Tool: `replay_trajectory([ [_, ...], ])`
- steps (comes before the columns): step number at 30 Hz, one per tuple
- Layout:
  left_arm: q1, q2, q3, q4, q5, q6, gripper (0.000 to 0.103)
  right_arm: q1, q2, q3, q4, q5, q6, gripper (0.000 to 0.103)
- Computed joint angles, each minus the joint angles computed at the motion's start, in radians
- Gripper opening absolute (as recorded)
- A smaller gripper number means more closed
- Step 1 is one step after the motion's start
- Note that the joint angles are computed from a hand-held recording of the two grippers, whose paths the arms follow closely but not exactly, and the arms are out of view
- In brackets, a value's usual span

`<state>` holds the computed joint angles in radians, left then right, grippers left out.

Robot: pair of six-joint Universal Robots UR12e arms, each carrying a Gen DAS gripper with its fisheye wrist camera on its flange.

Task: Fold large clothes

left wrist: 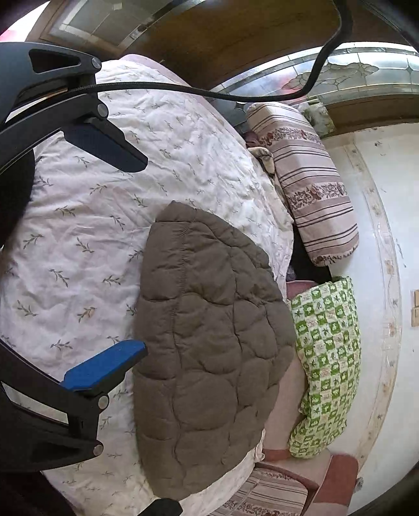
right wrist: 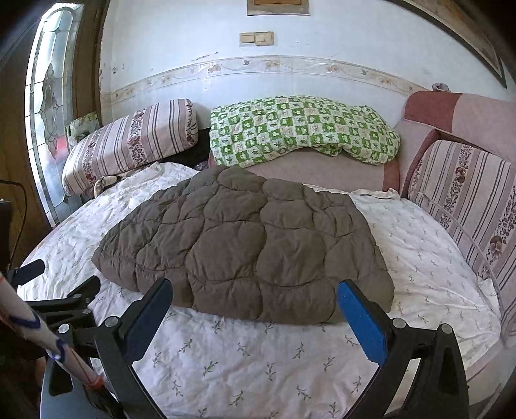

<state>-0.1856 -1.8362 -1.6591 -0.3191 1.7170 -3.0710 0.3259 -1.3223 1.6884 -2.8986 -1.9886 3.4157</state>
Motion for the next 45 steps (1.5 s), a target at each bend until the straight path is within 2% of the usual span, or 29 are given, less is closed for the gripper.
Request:
replay_trajectory([
  [14,0.011,0.003,-0.011,0.023,-0.051,-0.002,0.103,0.023,0.020,-0.024,-0.004,-0.021,-0.031,0.103],
  [45,0.009,0.005,-0.016,0.009,-0.058,0.009,0.103,0.010,0.015,-0.021,0.037,-0.030,0.018,0.103],
])
